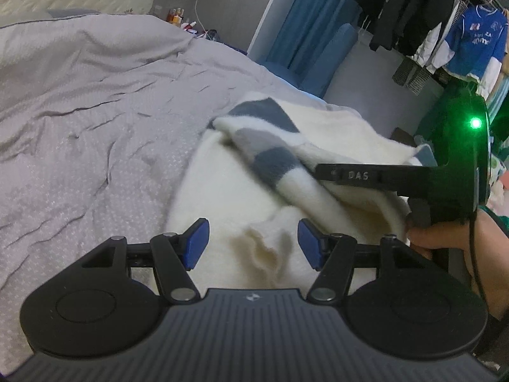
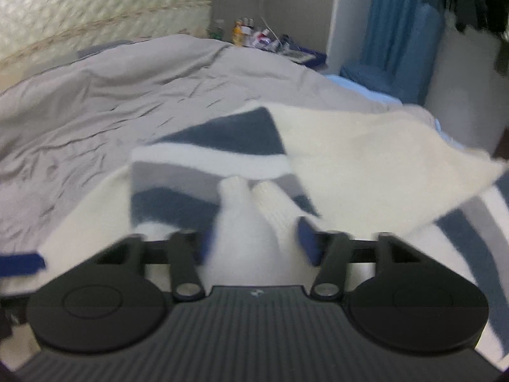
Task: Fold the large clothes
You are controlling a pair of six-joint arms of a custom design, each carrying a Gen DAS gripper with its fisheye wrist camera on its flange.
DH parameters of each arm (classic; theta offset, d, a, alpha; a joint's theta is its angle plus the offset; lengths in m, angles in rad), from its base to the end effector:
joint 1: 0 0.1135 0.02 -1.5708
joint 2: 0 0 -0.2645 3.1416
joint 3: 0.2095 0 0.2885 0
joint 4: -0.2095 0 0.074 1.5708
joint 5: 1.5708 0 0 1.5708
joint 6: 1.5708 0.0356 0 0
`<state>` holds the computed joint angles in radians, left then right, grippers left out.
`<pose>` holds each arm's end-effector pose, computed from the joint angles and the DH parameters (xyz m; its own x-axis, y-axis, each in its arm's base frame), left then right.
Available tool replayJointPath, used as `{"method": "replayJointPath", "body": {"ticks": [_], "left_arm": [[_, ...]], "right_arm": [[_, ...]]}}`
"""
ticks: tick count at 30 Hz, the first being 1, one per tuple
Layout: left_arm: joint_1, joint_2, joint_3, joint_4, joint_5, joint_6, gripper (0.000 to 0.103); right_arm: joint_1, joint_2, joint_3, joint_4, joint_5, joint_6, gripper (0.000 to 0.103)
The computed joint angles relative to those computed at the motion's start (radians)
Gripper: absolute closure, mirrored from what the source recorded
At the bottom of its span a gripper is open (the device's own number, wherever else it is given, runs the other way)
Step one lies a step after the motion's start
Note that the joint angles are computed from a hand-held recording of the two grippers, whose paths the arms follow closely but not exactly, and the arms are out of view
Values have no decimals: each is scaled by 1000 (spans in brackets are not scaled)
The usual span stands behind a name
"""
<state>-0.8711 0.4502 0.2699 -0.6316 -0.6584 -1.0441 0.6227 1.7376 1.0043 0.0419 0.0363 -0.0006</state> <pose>0.1072 -0.0935 0.1629 -0.5236 -0.4397 -0.7297 -0.2360 0.8978 -0.3717 0.3242 0.2312 0.1602 -0.5176 -0.3724 -0.7703 -0.5604 0.8279 -0.0236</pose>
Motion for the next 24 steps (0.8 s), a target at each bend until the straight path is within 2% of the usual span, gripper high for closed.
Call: {"method": "replayJointPath", "body": {"ticks": [2, 3, 8, 14, 17, 24], "left_arm": [[22, 22, -6, 29, 10, 9, 36], [29, 37, -7, 46, 12, 10, 36], [13, 88, 6, 80, -35, 1, 36], [-67, 120, 37, 30, -140, -56, 36], [-106, 149, 61, -15, -184, -107, 36], [-233, 253, 139, -191, -260, -312, 36]], "right_arm": [[-6, 0, 8, -18, -8, 13, 86], [-8, -17, -10, -13, -7, 7, 89], [-44, -156, -118, 16, -25, 24, 91], [-140, -369, -222, -7, -59, 107, 91], [-219, -469, -272, -44, -96, 155, 91], [-404, -621, -388, -133, -200, 274, 91]]}}
